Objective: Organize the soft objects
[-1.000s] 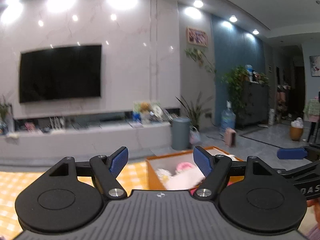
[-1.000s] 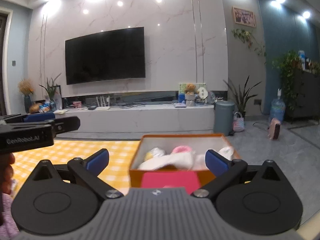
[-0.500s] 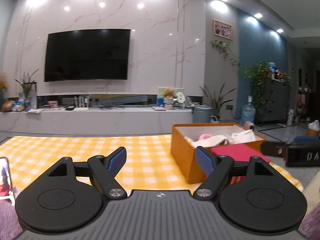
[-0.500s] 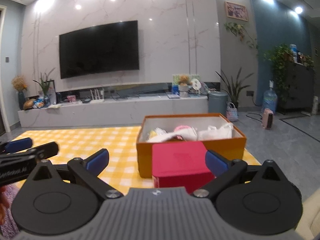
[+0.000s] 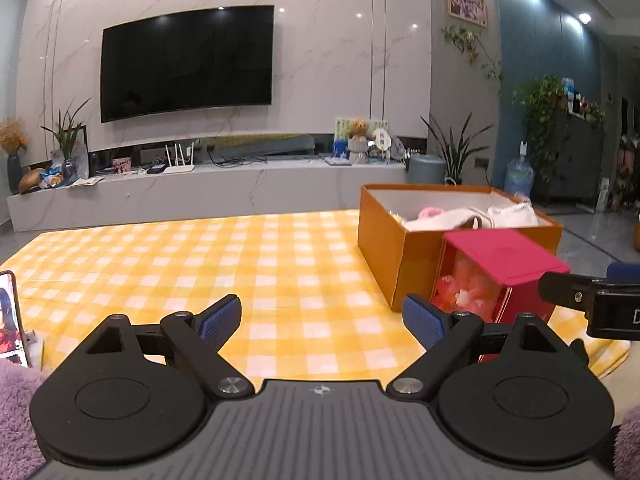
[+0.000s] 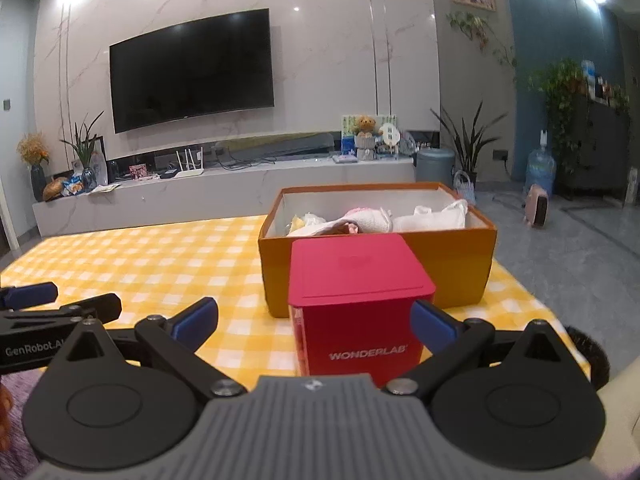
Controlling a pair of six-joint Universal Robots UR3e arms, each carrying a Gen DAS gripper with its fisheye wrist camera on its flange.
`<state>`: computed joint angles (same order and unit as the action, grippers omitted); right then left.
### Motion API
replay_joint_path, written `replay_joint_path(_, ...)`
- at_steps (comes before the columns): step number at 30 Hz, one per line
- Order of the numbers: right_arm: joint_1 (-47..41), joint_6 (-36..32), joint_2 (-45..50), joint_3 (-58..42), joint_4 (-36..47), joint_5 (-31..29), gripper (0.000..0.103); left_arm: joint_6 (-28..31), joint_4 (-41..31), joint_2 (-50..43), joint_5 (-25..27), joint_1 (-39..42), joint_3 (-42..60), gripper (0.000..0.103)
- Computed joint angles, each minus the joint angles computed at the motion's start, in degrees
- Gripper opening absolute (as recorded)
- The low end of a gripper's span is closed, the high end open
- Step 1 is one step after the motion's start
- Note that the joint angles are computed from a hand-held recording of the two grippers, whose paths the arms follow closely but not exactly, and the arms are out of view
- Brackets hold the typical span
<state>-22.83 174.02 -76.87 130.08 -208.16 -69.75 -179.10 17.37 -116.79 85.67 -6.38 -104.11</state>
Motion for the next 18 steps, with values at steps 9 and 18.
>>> replay_joint_path(9, -0.2, -1.1, 2.1, -2.3, 4.2, -2.7, 0.1, 3.4, -5.4, -1.5, 4.2, -3.6, 2.7, 0.103)
replay_joint_path(18, -0.5, -0.7, 1.5, -2.4, 6.0, -2.7, 0.1, 3.7, -8.3, -0.6, 6.2, -4.3, 3.2, 0.103)
